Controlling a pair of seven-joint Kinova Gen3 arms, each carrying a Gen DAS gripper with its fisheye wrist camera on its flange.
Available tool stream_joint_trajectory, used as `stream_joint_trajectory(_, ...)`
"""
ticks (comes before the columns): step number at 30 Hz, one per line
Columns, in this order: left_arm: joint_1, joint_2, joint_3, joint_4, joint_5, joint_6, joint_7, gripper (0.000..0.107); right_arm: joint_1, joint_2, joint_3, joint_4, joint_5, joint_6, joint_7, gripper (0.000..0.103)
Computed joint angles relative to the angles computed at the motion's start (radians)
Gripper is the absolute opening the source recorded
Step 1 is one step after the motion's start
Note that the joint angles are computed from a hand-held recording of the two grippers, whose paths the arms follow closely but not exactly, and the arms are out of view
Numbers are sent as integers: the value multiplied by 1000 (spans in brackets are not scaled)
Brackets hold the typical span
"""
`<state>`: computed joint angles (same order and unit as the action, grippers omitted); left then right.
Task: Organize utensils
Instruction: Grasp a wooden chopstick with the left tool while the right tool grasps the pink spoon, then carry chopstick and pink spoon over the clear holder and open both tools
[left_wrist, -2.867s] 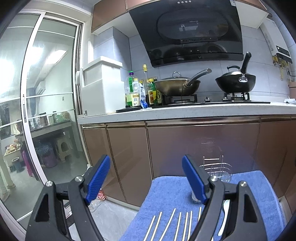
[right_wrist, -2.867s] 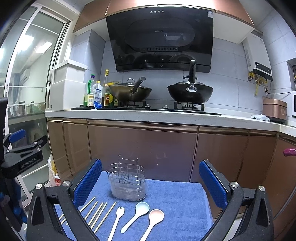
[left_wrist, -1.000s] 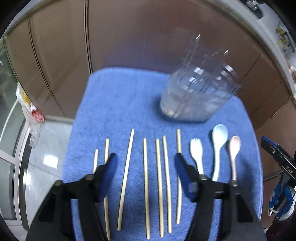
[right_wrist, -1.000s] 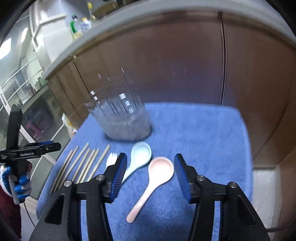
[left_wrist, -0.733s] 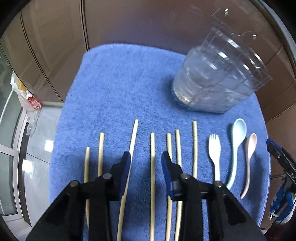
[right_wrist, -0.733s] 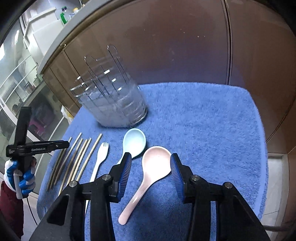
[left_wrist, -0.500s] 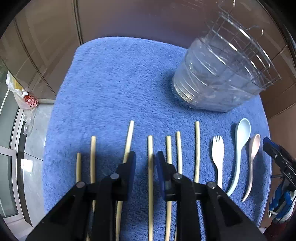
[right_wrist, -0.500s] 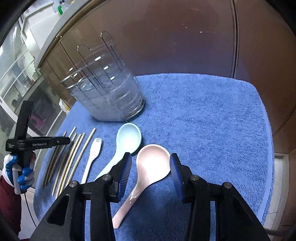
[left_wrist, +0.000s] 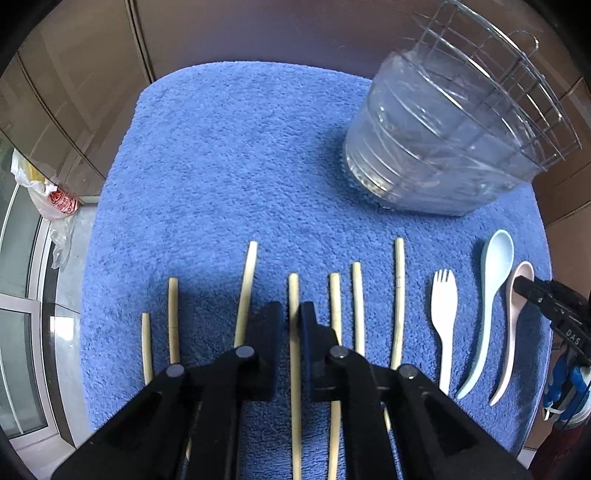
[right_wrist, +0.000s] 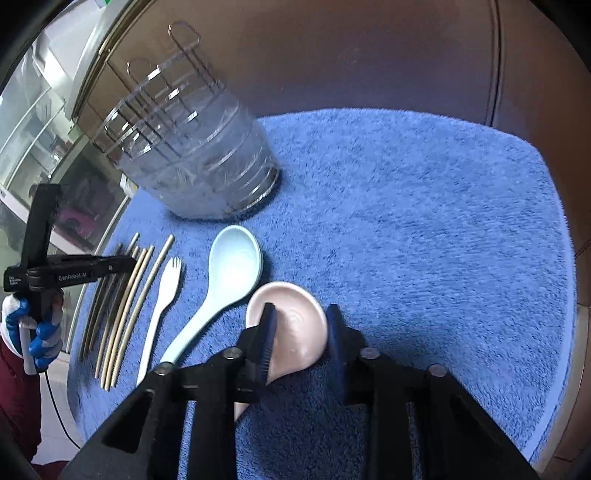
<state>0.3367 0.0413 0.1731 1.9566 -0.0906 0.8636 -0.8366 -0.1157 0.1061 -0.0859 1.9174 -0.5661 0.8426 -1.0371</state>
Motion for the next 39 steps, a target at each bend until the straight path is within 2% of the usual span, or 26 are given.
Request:
stream_joint_trajectory(7,13,-1,4,5,-37,-4,83,5,1,-12,-1,13,-5,-7,26,10)
stream_joint_trajectory(13,35,-71,35,57,-111,-43,214,5,0,-106,18,61,-21,-44,33,9)
stream_joint_trajectory(19,28,-198,117,102,-237,-62,374,5,-40,-232,38,100,20,-88,-14,8)
stream_joint_trajectory(24,-25,-304,229,96,-333,-31,487,5,-86,-324,63,108,42,-117,-53,8)
stream_joint_trajectory(28,-77,-360,282,68,-353,-24,495,5,-121,-375,76,89,64,-134,-85,8)
stream_joint_trajectory(31,-113,-408,294,54,-350,-39,473,5,-155,-402,81,66,66,-158,-104,8)
stream_joint_trajectory(34,-156,-454,303,30,-343,-71,449,5,-182,-415,73,46,82,-197,-133,8)
stream_joint_trajectory(39,-247,-499,313,-25,-333,-167,405,5,-208,-415,18,-5,152,-325,-230,8)
